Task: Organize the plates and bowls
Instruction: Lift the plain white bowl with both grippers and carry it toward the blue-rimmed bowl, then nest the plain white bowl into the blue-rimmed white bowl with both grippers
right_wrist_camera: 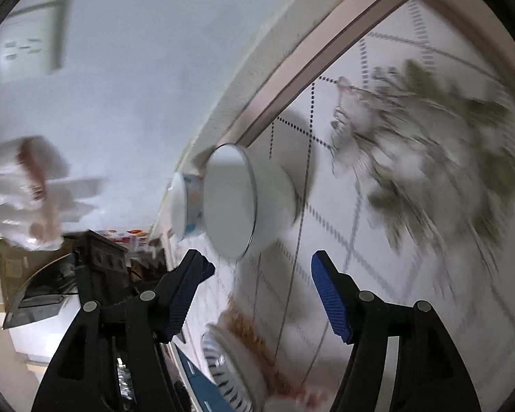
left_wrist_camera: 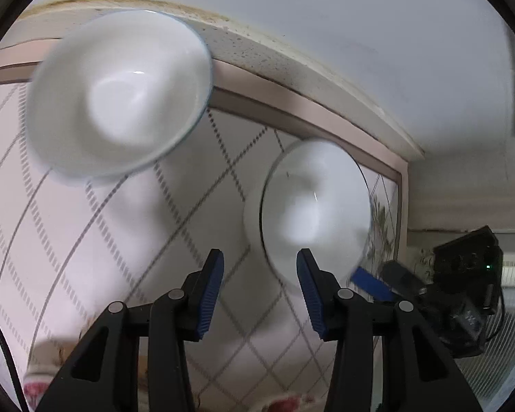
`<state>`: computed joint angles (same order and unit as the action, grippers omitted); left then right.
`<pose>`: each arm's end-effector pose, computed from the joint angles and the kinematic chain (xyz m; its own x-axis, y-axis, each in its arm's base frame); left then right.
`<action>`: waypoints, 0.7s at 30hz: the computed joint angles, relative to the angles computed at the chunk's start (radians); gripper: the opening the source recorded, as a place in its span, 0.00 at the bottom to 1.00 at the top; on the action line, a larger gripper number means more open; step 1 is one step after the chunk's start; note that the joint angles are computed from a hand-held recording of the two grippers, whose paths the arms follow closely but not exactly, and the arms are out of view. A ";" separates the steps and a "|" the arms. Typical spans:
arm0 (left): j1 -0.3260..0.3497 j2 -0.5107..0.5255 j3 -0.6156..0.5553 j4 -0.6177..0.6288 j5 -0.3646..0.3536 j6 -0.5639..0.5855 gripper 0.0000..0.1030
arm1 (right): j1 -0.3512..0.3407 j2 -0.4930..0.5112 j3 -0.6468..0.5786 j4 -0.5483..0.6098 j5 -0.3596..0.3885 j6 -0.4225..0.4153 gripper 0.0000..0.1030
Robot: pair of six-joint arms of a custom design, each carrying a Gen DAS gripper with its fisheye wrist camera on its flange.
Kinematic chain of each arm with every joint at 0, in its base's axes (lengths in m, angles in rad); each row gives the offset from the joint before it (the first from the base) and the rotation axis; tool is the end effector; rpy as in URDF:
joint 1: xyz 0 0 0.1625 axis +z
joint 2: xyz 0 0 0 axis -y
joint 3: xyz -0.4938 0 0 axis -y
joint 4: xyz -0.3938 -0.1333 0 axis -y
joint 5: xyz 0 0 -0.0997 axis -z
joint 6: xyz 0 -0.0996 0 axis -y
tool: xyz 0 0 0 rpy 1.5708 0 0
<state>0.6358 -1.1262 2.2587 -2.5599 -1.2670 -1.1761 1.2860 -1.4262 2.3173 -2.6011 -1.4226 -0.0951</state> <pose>-0.2770 -0.4071 0.1434 -0.9398 -0.2376 -0.2458 -0.1851 0.9582 -0.2184 0.0209 -0.4553 0.2611 -0.9771 0.1668 -0.1324 0.1863 0.9707 -0.1520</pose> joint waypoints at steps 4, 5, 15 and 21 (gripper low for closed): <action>0.050 0.049 -0.021 -0.045 -0.012 0.031 0.40 | -0.009 0.104 -0.048 -0.012 0.007 -0.003 0.67; 0.059 0.061 -0.022 -0.070 -0.015 0.040 0.38 | -0.010 0.121 -0.054 -0.023 0.009 -0.001 0.66; 0.025 0.102 -0.061 -0.002 0.063 0.053 0.13 | 0.023 0.173 -0.054 -0.115 -0.019 -0.025 0.31; 0.006 0.092 -0.066 0.022 0.069 0.034 0.13 | 0.050 0.185 -0.050 -0.120 -0.033 -0.008 0.30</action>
<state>0.6415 -1.0343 2.1932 -2.5377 -1.1981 -1.1423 1.3360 -1.2409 2.2669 -2.7208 -1.4552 -0.1033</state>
